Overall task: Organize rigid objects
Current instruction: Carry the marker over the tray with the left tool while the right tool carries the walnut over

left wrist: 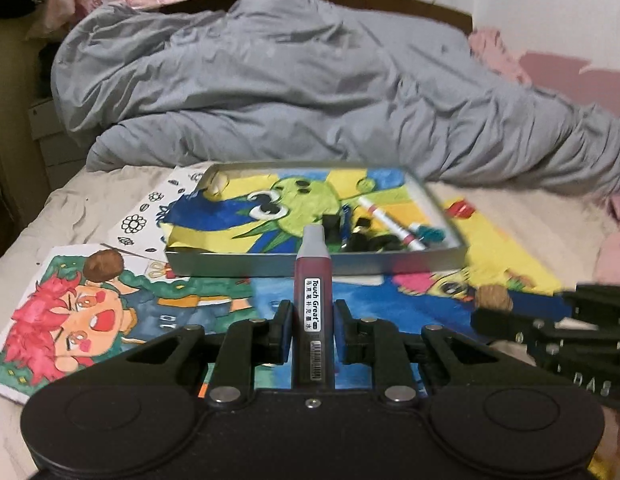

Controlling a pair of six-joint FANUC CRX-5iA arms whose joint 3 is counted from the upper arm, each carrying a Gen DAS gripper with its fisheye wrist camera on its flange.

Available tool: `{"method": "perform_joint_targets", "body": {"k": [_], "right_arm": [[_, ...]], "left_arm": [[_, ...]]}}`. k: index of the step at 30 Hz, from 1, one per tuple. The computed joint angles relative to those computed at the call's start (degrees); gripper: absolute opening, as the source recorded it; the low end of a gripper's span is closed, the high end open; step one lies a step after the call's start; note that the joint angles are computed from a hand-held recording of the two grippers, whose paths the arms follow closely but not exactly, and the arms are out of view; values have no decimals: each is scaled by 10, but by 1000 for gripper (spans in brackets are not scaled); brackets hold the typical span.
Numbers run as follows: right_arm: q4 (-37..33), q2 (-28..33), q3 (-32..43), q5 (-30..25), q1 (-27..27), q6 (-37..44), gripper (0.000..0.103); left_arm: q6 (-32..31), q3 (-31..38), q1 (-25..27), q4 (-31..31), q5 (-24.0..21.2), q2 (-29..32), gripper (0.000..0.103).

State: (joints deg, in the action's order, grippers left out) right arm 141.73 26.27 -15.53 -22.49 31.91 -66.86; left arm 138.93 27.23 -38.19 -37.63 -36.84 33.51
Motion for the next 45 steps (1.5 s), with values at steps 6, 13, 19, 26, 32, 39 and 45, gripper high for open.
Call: {"method": "perform_joint_targets", "body": {"k": [6, 13, 19, 26, 32, 39, 45], "right_arm": [[-12, -39, -57, -45, 10, -7, 22], [36, -34, -64, -123, 3, -42, 22], [91, -13, -34, -163, -21, -92, 22], [109, 28, 24, -162, -43, -102, 22], [101, 69, 80, -130, -58, -88, 22], [83, 120, 141, -103, -65, -48, 22], [78, 157, 182, -75, -78, -66, 22]], "left_arm": [[45, -7, -32, -39, -3, -6, 22], [74, 10, -41, -73, -9, 0, 22], [112, 55, -48, -132, -15, 19, 22], [124, 121, -41, -165, -16, 60, 22], [111, 183, -21, -149, -19, 106, 22], [58, 254, 3, -102, -21, 169, 22], [20, 321, 20, -58, -28, 227, 22]]}}
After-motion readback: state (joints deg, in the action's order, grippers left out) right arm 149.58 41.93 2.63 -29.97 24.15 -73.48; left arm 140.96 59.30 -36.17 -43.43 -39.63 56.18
